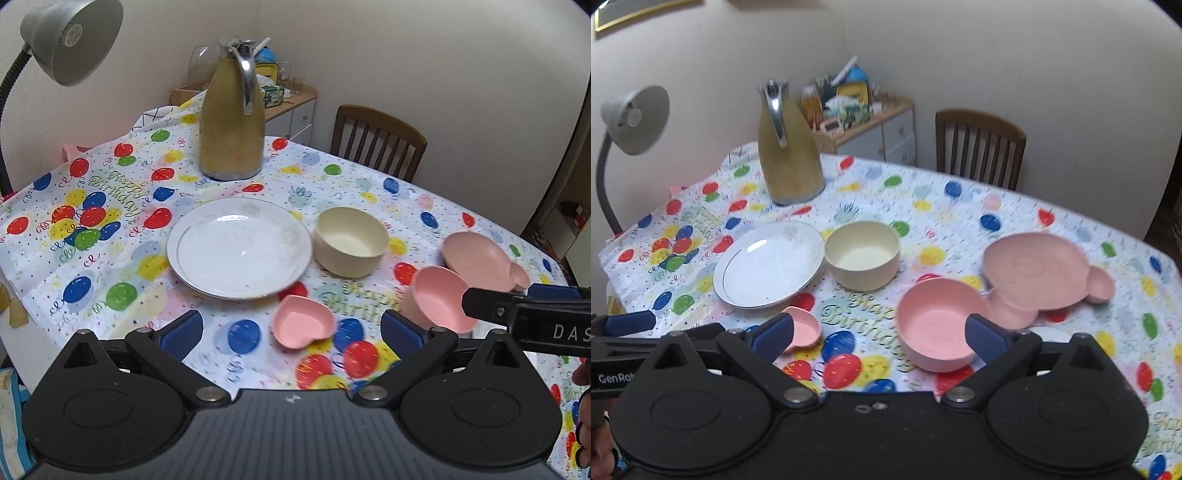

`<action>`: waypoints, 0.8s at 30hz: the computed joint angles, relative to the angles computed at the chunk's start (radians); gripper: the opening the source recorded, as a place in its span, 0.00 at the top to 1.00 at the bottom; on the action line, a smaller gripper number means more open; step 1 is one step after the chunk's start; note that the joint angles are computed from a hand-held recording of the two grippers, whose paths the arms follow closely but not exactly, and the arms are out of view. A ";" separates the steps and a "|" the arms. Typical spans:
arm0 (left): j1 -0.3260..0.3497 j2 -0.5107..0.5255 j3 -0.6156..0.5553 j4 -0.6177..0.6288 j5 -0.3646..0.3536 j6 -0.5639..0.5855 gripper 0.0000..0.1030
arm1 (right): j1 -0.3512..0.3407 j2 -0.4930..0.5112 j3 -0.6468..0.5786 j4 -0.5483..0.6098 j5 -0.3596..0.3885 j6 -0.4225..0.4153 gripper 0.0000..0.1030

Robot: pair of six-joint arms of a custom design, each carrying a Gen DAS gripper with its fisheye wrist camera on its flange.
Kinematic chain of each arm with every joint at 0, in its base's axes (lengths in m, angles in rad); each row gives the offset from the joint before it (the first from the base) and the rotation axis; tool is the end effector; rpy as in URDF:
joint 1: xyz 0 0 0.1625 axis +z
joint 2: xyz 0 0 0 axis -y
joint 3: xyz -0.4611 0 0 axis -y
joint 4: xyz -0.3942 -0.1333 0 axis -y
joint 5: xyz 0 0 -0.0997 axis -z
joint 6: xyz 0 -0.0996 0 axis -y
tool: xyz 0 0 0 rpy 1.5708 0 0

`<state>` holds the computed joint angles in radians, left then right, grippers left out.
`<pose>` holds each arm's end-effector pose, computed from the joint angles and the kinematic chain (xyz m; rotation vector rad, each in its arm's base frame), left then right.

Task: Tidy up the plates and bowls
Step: 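Reach both grippers to the large white plate and close on its rim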

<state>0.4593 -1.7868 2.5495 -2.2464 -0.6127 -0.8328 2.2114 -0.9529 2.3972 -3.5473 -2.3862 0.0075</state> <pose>-0.1562 -0.3169 0.2748 0.3813 2.3332 -0.9561 0.3102 -0.3144 0.1390 0.4722 -2.3371 0.9375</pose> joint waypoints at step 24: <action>0.660 0.323 -0.323 -0.645 -0.150 0.870 0.13 | -0.106 0.247 -0.420 0.480 0.052 0.236 0.32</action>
